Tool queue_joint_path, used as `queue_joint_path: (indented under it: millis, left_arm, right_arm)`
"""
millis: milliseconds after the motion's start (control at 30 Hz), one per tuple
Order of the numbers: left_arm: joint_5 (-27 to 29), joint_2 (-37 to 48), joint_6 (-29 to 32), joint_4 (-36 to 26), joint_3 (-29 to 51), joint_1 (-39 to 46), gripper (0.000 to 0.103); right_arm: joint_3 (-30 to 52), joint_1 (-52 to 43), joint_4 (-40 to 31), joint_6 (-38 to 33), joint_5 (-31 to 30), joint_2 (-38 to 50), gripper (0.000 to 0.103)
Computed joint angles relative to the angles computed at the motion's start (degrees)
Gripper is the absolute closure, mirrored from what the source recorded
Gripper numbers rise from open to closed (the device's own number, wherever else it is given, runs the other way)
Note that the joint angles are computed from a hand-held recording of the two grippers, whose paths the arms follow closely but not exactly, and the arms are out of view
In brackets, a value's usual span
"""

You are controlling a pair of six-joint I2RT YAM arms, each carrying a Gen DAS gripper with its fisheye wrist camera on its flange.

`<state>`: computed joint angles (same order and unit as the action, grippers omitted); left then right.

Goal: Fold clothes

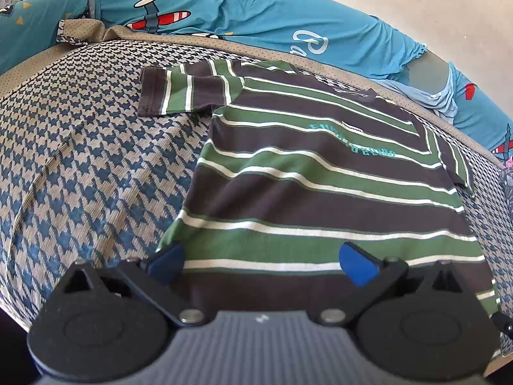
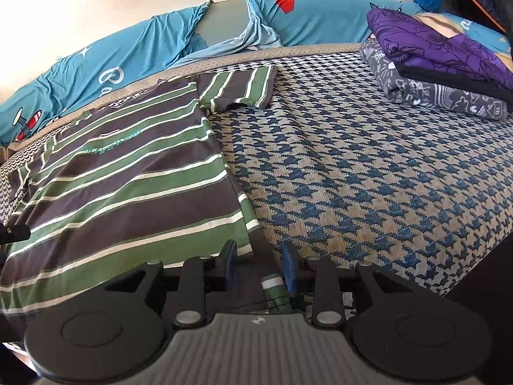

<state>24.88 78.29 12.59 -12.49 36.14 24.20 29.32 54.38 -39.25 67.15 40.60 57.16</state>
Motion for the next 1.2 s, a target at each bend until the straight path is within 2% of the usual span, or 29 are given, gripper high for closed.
queue_joint_path:
  millis: [167,200,233,267,333,500,633,967,1067,1133,1200]
  left_arm:
    - [0.29,0.06,-0.03,-0.16,0.13,0.23,0.0]
    - [0.47,0.03,-0.04,-0.3,0.16,0.32,0.0]
    - [0.64,-0.01,-0.04,-0.44,0.19,0.41,0.0]
    - [0.9,-0.06,-0.01,-0.64,0.24,0.51,0.0]
    - [1.8,-0.18,0.1,-1.34,0.44,0.86,0.0]
    - [4.9,-0.4,0.82,-3.6,1.16,2.08,0.0]
    - [3.82,-1.73,1.97,-3.56,0.33,1.08,0.0]
    - [-0.65,-5.79,8.51,-6.55,-2.29,-2.31,0.0]
    - [-0.21,-7.14,8.64,-7.16,-2.73,-2.42,0.0]
    - [0.19,-8.18,8.77,-7.02,-3.21,-2.53,0.0]
    - [0.55,-9.45,8.8,-6.35,-3.88,-2.61,0.0]
  right_arm:
    - [0.92,2.31,0.34,-0.25,1.11,3.43,0.074]
    - [1.19,2.74,0.29,-0.27,1.49,4.23,0.081]
    - [1.47,3.16,0.23,-0.29,1.86,5.03,0.092]
    - [1.75,3.57,0.17,-0.31,2.22,5.82,0.097]
    - [2.6,4.41,-2.51,2.9,3.23,6.42,0.099]
    - [4.57,6.62,-10.38,11.65,4.83,6.63,0.1]
    - [6.36,7.62,-14.15,13.95,5.13,9.29,0.101]
    - [6.25,5.18,-15.55,16.59,4.19,8.08,0.101]
    - [7.31,7.45,-19.65,22.53,7.99,8.15,0.101]
    - [7.65,8.45,-20.55,24.0,9.72,8.0,0.1]
    - [7.28,7.98,-18.11,20.3,9.61,7.14,0.098]
